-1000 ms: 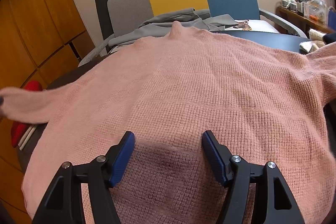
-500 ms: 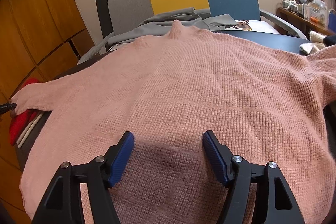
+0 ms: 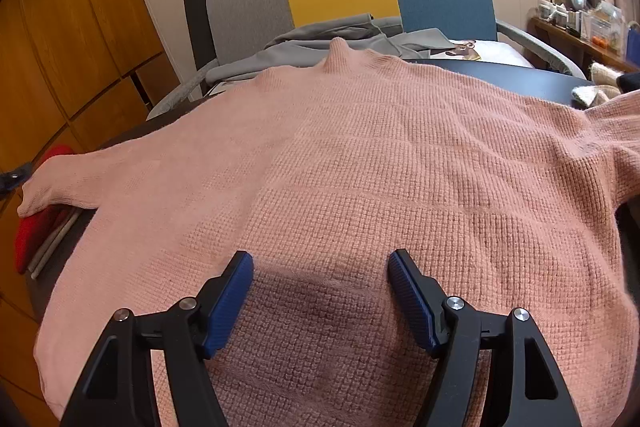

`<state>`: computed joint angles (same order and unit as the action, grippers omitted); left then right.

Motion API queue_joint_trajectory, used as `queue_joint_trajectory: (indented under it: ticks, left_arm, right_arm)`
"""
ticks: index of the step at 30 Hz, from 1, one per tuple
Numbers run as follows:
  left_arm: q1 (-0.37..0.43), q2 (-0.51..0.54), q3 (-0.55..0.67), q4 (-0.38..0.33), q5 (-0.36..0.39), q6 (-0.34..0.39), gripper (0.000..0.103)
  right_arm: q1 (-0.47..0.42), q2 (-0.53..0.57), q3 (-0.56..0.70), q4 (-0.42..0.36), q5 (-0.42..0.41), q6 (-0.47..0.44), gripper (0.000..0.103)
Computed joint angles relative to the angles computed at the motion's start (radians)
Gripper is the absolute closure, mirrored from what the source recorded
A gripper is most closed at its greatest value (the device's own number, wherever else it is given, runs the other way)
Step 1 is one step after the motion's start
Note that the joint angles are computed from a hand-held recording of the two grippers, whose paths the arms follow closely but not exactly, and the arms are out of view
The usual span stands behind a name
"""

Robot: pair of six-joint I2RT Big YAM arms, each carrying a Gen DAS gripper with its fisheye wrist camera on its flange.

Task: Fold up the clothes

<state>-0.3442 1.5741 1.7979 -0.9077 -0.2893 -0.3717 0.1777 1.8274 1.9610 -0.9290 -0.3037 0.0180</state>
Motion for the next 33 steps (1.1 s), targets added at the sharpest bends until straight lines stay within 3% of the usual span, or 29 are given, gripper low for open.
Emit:
queue_joint_trajectory:
  ticks: [5,7,10,14,17,20,23,25,28,33]
  left_arm:
    - [-0.115,0.25,0.248,-0.079,0.056,-0.071,0.076]
    - [-0.143,0.346,0.355,-0.122,0.082,-0.085,0.076]
    - [-0.168,0.448,0.454,-0.195,0.027,-0.031,0.075]
    - [-0.163,0.426,0.421,-0.159,0.046,-0.038,0.073]
    - [-0.155,0.394,0.364,-0.115,0.077,-0.056,0.073]
    - [-0.158,0.389,0.354,-0.113,0.063,-0.048,0.072]
    - [-0.164,0.398,0.361,-0.118,0.04,-0.039,0.072]
    - [-0.165,0.401,0.363,-0.119,0.037,-0.037,0.072]
    - [-0.164,0.378,0.334,-0.109,0.047,-0.045,0.072]
    - [-0.157,0.372,0.324,-0.096,0.065,-0.05,0.072]
  right_arm:
    - [-0.004,0.004,0.006,-0.004,-0.011,0.001,0.031]
    - [-0.017,0.007,0.014,-0.009,-0.054,0.023,0.03]
    - [-0.067,-0.009,-0.003,0.013,-0.166,0.128,0.033]
    - [-0.209,-0.111,-0.148,0.18,-0.191,0.385,0.039]
    - [-0.334,-0.16,-0.195,0.247,-0.127,0.499,0.041]
    - [-0.449,-0.149,-0.163,0.223,-0.084,0.547,0.041]
    - [-0.544,-0.101,-0.092,0.133,-0.101,0.585,0.04]
    - [-0.589,-0.083,-0.075,0.124,-0.101,0.631,0.04]
    - [-0.63,-0.054,-0.033,0.111,-0.04,0.677,0.04]
    - [-0.668,0.007,0.05,0.042,-0.029,0.73,0.044]
